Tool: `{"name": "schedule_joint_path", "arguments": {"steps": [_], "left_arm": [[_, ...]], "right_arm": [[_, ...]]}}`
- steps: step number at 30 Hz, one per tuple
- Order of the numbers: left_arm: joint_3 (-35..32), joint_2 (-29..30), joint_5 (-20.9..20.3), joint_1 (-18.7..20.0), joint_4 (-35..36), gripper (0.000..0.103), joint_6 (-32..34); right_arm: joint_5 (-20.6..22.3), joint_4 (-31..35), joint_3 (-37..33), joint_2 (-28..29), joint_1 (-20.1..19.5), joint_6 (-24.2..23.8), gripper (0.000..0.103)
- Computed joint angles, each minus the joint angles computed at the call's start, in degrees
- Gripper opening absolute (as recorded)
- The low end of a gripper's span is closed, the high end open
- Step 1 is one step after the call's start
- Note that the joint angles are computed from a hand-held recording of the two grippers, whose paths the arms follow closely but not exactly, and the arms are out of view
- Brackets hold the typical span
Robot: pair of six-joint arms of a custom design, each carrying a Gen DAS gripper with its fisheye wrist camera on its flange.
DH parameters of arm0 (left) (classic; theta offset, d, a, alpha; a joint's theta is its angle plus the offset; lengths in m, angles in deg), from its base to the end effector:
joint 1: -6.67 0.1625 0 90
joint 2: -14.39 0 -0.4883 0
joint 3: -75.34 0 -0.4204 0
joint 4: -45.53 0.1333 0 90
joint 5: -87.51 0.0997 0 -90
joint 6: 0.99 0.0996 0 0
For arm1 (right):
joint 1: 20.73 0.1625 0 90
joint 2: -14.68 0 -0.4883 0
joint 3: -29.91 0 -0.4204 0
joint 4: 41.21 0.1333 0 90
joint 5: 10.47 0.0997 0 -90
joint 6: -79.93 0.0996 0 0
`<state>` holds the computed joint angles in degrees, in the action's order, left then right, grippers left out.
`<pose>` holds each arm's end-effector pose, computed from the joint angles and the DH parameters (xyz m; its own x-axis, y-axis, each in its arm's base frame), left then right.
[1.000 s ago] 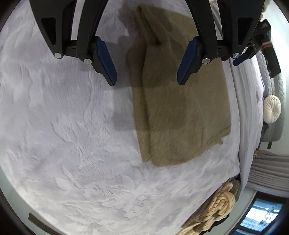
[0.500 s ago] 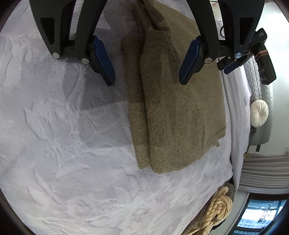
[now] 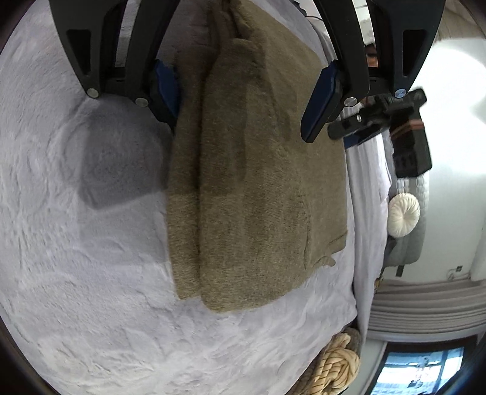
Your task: Fold small clothes
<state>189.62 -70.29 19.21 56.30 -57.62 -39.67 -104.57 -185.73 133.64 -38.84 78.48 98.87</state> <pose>-0.1814 -0.4761 0.3241 -0.8879 0.0754 -0.4538 0.0849 0.9964 -0.0006 0.2312 -0.6375 0.1405 -0.9839 0.1735 0.0430 0.1689 0.9811 -0.0942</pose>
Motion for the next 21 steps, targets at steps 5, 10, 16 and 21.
{"name": "schedule_joint_path", "arguments": {"steps": [5, 10, 16, 21], "left_arm": [[0.93, 0.37, -4.29, 2.74, -4.71, 0.103, 2.25], [1.84, 1.74, -7.38, 4.39, -9.46, 0.103, 1.61], [2.07, 3.99, -5.59, 2.54, -10.94, 0.103, 1.44], [2.71, 3.54, -7.17, 3.45, -12.08, 0.103, 0.66]], "right_arm": [[2.49, 0.4, -0.55, 0.84, -0.9, -2.89, 0.078], [9.86, -0.97, -2.09, 3.62, -1.43, -4.56, 0.078], [9.95, -4.81, -1.13, 4.88, -1.71, 0.14, 0.07], [7.61, -6.53, -0.12, 4.38, -0.79, 5.09, 0.033]]}}
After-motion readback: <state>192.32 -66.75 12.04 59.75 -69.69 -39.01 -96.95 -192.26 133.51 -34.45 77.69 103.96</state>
